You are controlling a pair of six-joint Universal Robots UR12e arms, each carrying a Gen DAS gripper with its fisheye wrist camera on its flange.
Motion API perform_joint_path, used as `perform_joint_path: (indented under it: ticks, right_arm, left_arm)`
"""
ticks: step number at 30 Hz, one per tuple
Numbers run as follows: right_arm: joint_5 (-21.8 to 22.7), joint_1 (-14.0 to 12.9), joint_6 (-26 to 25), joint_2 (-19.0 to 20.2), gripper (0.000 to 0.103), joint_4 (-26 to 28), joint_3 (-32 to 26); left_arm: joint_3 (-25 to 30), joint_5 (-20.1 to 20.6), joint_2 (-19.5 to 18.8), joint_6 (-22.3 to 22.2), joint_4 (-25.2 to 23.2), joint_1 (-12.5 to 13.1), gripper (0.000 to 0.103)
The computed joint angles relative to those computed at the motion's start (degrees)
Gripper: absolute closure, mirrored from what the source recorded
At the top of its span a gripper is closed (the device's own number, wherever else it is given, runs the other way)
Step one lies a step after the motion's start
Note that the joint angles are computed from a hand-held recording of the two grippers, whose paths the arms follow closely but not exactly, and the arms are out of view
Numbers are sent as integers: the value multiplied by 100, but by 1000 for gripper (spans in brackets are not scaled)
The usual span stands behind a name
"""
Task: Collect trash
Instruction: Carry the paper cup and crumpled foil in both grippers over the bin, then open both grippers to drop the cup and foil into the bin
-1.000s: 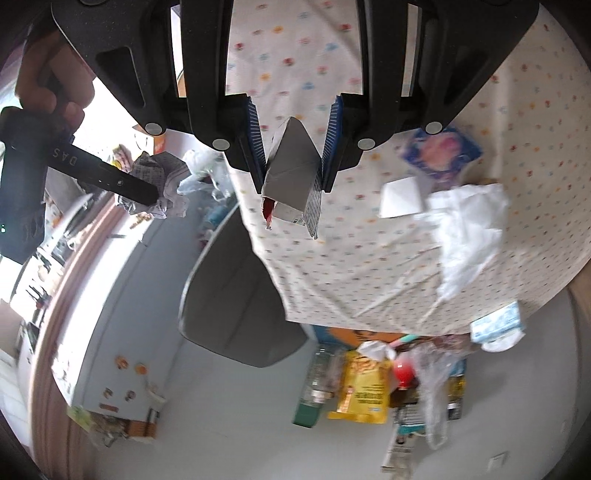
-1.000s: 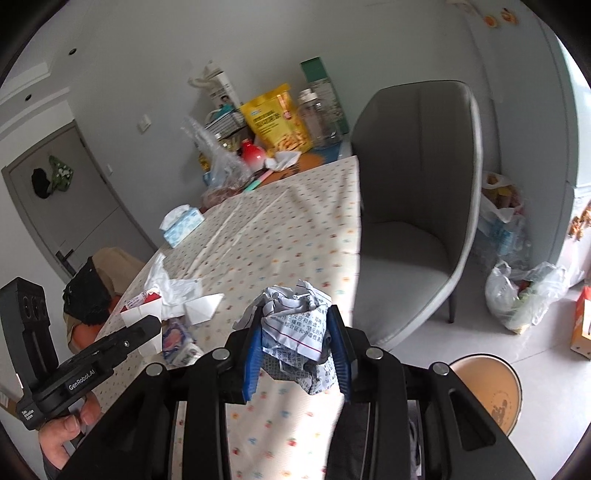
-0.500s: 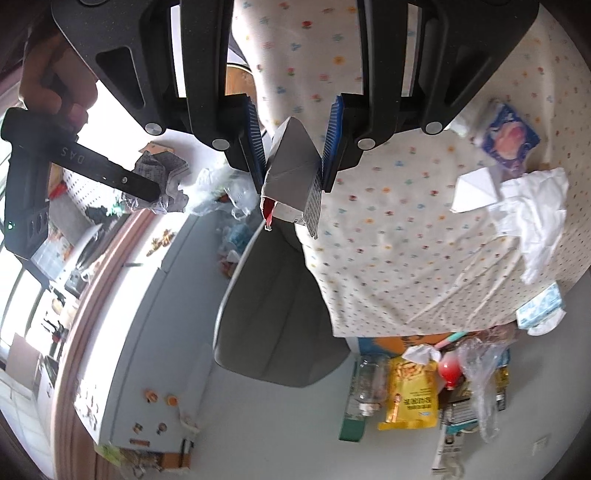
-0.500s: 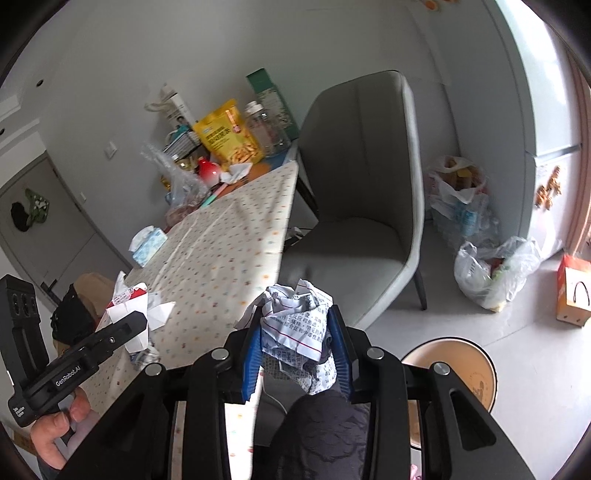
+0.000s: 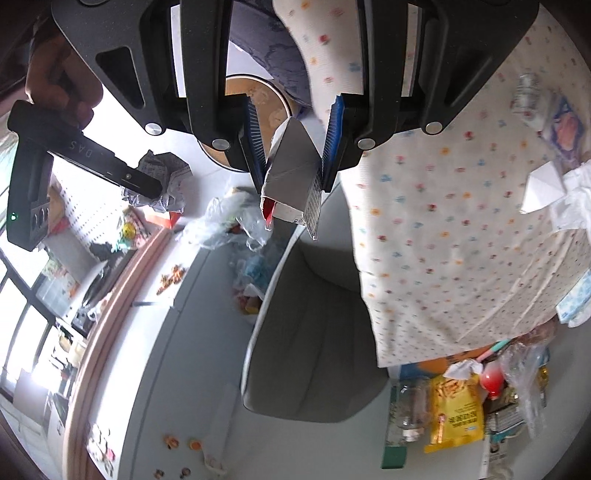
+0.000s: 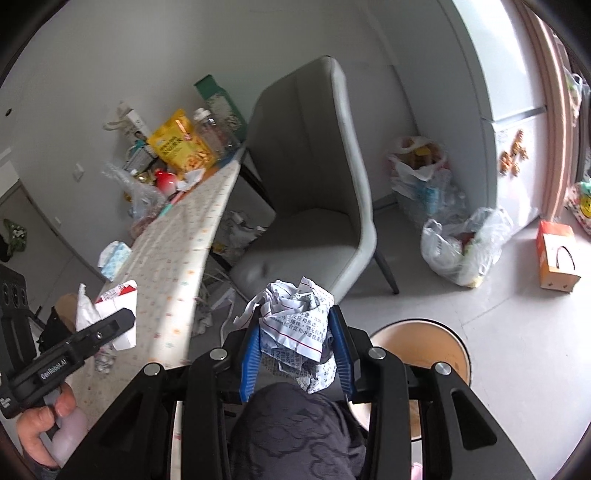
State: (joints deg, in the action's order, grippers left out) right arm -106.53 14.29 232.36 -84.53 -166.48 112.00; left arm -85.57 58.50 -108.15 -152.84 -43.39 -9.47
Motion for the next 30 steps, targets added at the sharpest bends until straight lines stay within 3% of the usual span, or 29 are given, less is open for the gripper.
perform_joint_path:
  ticks: [13, 16, 18, 30]
  right_arm:
    - [286, -309, 600, 37, 68, -160, 447]
    - [389, -374, 733, 97, 58, -256, 474]
    - [337, -392, 825, 122, 42, -368, 504]
    - [78, -449, 1171, -209, 31, -443, 901]
  left_arm:
    - [123, 335, -168, 172, -302, -226, 73]
    - [178, 319, -204, 210, -437, -250, 73]
    - [231, 282, -223, 237, -591, -272, 73]
    - [385, 103, -289, 733, -1137, -586, 73]
